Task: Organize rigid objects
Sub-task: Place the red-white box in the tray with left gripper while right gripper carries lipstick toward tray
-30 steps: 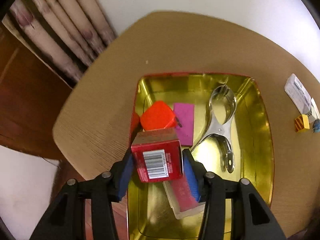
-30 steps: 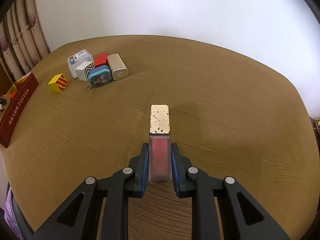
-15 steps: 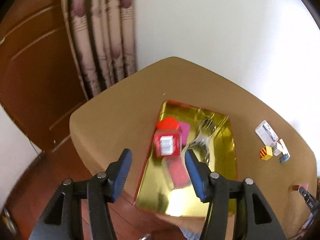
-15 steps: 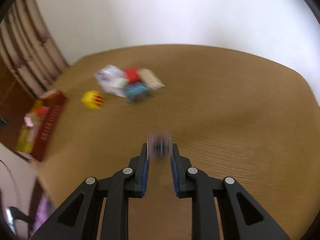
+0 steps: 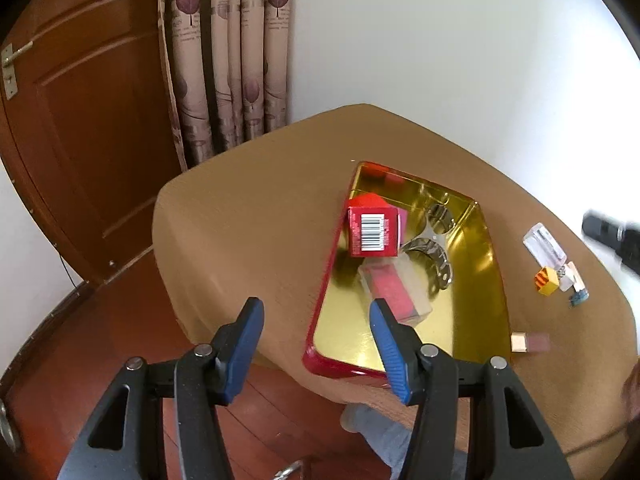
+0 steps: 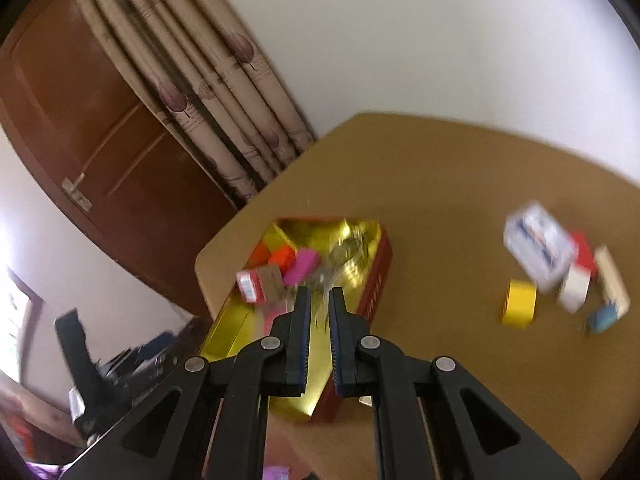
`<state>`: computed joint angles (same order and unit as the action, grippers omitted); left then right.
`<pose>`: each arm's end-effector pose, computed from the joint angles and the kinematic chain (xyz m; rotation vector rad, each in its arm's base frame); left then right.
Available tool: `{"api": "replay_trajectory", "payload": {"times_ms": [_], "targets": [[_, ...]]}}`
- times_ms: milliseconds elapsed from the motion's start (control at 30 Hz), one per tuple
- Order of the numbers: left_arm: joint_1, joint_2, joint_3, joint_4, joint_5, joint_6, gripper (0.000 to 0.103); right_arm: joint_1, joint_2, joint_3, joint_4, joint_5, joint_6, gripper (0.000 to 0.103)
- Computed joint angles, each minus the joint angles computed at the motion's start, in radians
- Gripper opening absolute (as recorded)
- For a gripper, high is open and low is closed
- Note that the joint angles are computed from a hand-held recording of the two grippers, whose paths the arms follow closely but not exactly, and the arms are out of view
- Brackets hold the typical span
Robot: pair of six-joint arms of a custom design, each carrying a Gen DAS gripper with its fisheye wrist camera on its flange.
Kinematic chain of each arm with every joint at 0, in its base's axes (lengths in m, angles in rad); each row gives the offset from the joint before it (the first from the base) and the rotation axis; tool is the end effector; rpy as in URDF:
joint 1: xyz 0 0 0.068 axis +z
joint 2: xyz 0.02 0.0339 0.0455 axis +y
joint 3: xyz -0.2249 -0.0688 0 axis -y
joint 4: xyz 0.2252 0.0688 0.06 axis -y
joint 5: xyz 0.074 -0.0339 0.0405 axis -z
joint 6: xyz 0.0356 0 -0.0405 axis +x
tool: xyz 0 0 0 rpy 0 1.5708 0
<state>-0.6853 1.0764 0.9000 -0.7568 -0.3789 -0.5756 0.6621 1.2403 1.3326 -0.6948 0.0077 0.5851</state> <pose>0.1703 -0.1222 0.2450 -0.0202 2.4158 -0.0957 0.2021 0.1572 0.3446 -0.0824 2.2587 0.6871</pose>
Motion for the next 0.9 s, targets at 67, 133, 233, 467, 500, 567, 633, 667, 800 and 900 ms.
{"api": "replay_trajectory", "payload": {"times_ms": [67,133,233,467,500,567,633,667,800,900], "targets": [[-0.005,-0.024,-0.018,0.012,-0.010,0.006,0.056,0.049,-0.011,-0.004,-0.116,0.160,-0.043,0.039],[0.017,-0.040,-0.031,0.034,0.036,0.025,0.056,0.050,-0.065,-0.108,-0.131,0.155,-0.063,0.065],[0.034,-0.033,-0.036,0.047,0.092,0.040,0.056,0.043,-0.087,-0.228,-0.097,0.085,-0.101,0.065],[0.040,-0.003,-0.033,0.046,0.142,0.039,0.056,0.132,0.112,-0.124,-0.133,0.111,-0.526,0.063],[0.043,-0.001,-0.033,0.049,0.150,0.035,0.056,0.110,0.164,-0.085,-0.148,0.085,-0.606,0.062],[0.046,0.011,-0.031,0.050,0.158,0.034,0.056,0.100,0.243,-0.004,-0.176,0.079,-0.676,0.061],[0.041,0.024,-0.026,0.049,0.155,0.035,0.056,0.080,0.347,0.093,-0.221,0.039,-0.743,0.058],[0.037,0.031,-0.025,0.049,0.151,0.035,0.056,0.069,0.403,0.144,-0.250,0.018,-0.766,0.051],[0.026,0.057,-0.016,0.046,0.129,0.039,0.056,0.017,0.525,0.217,-0.306,-0.035,-0.763,0.029],[0.049,0.066,-0.015,0.046,0.156,0.040,0.056,0.008,0.489,0.174,-0.316,-0.045,-0.672,0.018]]}}
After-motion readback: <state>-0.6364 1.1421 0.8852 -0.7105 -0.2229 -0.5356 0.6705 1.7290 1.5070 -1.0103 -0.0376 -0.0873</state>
